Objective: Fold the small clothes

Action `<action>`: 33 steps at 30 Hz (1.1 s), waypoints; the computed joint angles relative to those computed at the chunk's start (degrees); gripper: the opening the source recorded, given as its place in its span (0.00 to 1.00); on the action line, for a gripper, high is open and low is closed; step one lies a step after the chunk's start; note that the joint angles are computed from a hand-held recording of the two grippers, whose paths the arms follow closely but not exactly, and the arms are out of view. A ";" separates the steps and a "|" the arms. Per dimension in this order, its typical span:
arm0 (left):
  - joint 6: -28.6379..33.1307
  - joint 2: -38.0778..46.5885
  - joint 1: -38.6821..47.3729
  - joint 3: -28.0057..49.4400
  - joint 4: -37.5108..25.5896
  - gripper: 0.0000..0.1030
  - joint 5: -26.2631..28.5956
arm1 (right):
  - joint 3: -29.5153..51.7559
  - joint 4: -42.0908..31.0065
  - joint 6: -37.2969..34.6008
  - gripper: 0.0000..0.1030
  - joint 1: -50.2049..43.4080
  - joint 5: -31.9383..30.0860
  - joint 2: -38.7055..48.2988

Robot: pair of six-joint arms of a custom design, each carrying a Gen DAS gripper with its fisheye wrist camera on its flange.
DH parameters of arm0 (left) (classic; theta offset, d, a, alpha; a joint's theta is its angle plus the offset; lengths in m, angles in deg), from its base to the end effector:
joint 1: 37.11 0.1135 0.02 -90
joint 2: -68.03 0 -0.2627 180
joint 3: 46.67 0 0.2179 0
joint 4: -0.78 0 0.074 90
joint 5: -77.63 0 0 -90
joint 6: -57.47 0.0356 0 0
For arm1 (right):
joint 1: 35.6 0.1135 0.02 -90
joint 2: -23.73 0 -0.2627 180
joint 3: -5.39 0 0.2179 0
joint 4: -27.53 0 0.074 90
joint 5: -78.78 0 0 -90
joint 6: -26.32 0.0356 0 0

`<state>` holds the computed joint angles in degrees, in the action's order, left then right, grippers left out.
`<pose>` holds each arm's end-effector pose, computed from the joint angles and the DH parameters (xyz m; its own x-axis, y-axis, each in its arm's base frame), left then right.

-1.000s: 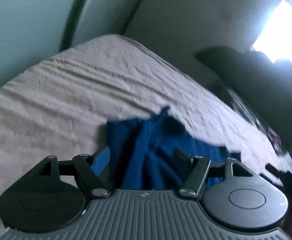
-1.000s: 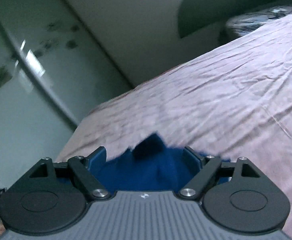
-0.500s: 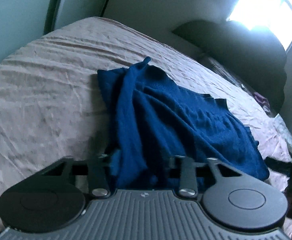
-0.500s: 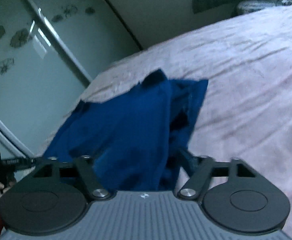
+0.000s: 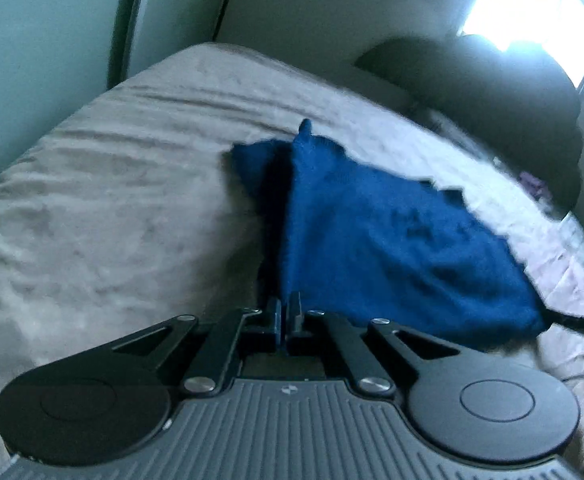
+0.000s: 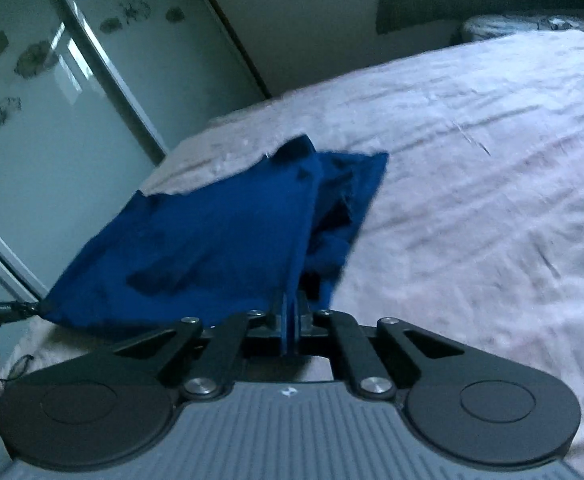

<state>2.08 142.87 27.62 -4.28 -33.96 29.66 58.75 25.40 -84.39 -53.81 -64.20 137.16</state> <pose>0.0959 0.1473 0.1576 -0.6425 -0.3727 -0.6696 -0.2381 0.9276 -0.2878 0.2727 -0.0598 0.0813 -0.7274 0.0152 -0.6860 -0.4520 0.7416 0.4957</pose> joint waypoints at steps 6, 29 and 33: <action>0.27 4.21 -1.25 0.54 1.48 0.06 -2.48 | -5.16 5.85 0.68 0.04 1.58 9.15 -4.38; -27.40 21.89 -43.83 0.71 47.16 0.80 -37.86 | 24.07 9.49 14.15 0.72 31.28 32.33 13.64; -27.66 16.39 -44.40 -4.80 51.87 0.84 -38.50 | 14.10 17.33 18.46 0.98 31.54 35.69 6.47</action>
<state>-25.58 159.26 -16.78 -9.08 17.90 -8.83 72.85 42.73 -65.93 -22.28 -28.51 143.63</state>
